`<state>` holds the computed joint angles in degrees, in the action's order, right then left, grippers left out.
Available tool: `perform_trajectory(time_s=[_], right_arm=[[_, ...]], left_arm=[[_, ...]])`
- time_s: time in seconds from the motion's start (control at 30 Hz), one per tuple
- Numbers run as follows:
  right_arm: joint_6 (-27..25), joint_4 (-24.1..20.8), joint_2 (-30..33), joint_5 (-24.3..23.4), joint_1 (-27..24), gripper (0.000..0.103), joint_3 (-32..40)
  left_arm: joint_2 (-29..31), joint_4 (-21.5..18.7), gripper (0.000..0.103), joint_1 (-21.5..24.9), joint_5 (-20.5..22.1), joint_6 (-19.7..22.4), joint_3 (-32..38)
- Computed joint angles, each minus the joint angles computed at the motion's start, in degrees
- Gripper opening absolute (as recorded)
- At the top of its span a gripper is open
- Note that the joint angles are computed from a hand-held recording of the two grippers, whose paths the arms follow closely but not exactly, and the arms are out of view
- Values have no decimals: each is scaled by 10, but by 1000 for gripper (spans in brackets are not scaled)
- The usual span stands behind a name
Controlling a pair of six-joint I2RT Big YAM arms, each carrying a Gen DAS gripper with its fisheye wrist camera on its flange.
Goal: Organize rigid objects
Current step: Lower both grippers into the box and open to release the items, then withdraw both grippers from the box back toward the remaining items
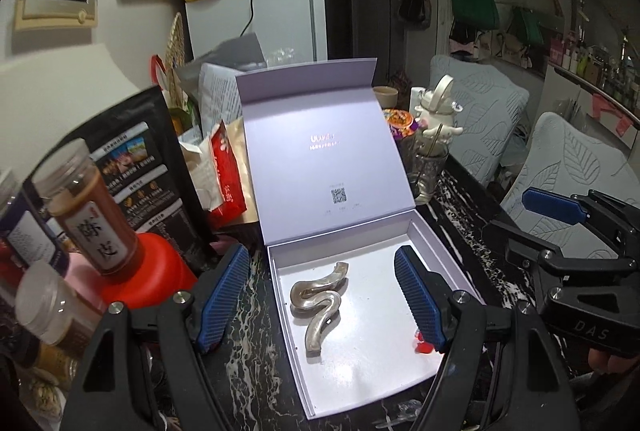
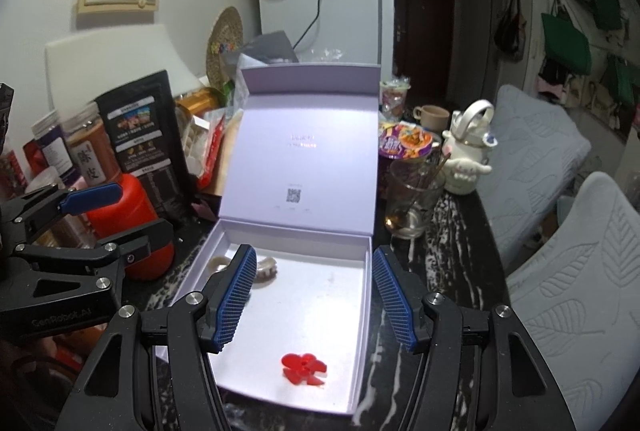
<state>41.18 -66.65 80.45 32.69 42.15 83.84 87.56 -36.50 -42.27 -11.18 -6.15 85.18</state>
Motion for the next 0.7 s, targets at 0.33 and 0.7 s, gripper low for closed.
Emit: perform_trajectory(time_s=[0.33, 0.7], right_arm=[[51, -65, -15, 55, 58, 64, 28], [125, -129, -25, 90, 121, 68, 34]], left_arm=[[-64, 16, 76, -16, -8, -2, -48], [-115, 20, 76, -38, -19, -6, -98]])
